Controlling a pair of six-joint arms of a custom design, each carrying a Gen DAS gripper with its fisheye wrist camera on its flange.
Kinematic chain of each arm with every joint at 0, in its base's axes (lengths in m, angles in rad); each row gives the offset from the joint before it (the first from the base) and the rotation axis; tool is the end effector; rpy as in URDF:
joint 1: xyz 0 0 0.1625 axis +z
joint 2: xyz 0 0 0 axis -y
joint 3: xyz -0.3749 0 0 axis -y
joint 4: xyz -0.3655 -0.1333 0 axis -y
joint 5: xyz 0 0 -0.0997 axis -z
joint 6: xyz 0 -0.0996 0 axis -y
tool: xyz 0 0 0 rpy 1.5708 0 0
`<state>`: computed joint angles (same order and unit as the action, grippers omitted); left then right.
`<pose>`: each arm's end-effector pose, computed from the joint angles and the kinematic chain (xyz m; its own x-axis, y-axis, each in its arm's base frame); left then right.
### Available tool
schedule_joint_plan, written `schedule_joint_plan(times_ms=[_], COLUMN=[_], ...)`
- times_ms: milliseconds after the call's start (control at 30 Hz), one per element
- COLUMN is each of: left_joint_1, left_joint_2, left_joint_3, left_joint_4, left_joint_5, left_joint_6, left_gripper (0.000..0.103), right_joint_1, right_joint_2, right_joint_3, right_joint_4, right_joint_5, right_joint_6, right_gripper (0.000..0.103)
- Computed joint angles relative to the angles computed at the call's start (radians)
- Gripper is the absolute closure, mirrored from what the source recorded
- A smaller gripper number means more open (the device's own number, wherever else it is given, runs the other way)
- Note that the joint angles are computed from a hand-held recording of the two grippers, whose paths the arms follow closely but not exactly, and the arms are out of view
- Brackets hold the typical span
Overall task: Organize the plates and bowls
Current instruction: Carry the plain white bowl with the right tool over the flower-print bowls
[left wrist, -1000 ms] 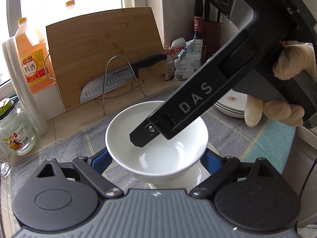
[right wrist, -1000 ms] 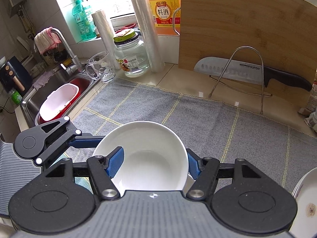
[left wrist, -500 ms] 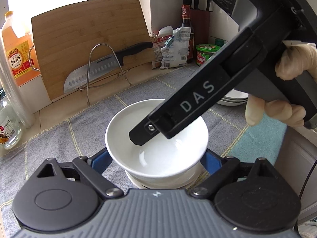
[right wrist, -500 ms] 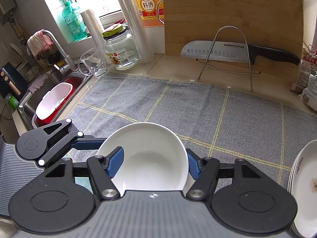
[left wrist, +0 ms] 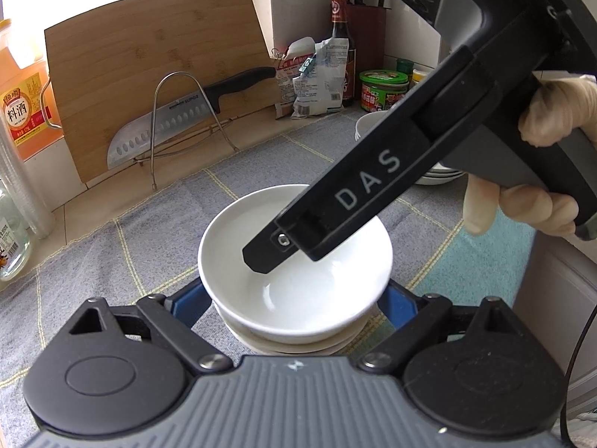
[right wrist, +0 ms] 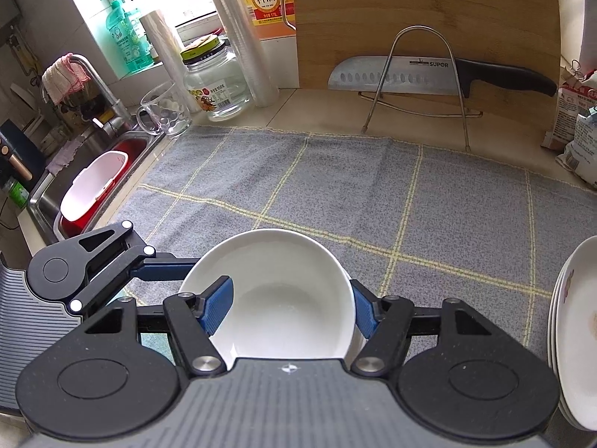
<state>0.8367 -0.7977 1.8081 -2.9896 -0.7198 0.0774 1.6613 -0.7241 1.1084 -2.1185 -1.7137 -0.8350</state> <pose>-0.2297 -0.5654 0.1006 -0.6399 0.2719 -0.7187 0.6663 0.6623 -0.3426 0.1850 -0.7203 0.1928 -0.5969 -0.7730 0.2149 -0.7921 0.6103 -0.0050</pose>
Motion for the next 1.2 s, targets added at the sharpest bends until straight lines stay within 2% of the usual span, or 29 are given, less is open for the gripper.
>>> schedule_joint_plan(times_ms=[600,800,900,933,1100,1200], left_joint_1=[0.015,0.021,0.016,0.016,0.009,0.006], left_joint_2=[-0.005,-0.019,-0.026,-0.03,-0.038,-0.044], left_joint_3=[-0.006,0.002,0.019,0.021,0.031,0.036], left_joint_4=[0.015,0.03,0.013,0.014,0.009,0.017], left_joint_5=[-0.026,-0.04,-0.033,-0.036,-0.03,-0.024], left_joint_6=[-0.011,-0.015,-0.003,-0.005,-0.006,-0.012], left_gripper=[0.008,0.007,0.007,0.007,0.007,0.007], right_joint_1=[-0.001,0.0,0.008,0.01,0.002,-0.005], right_joint_2=[0.001,0.005,-0.004,-0.009,-0.005,-0.021], right_joint_3=[0.002,0.002,0.041,0.06,0.04,0.05], right_joint_4=[-0.011,-0.002,-0.077,-0.115,-0.105,-0.105], right_joint_5=[0.0,0.012,-0.016,-0.026,-0.003,0.046], right_joint_6=[0.004,0.004,-0.018,-0.033,-0.023,-0.022], right_gripper=[0.03,0.017,0.0,0.0,0.0,0.0])
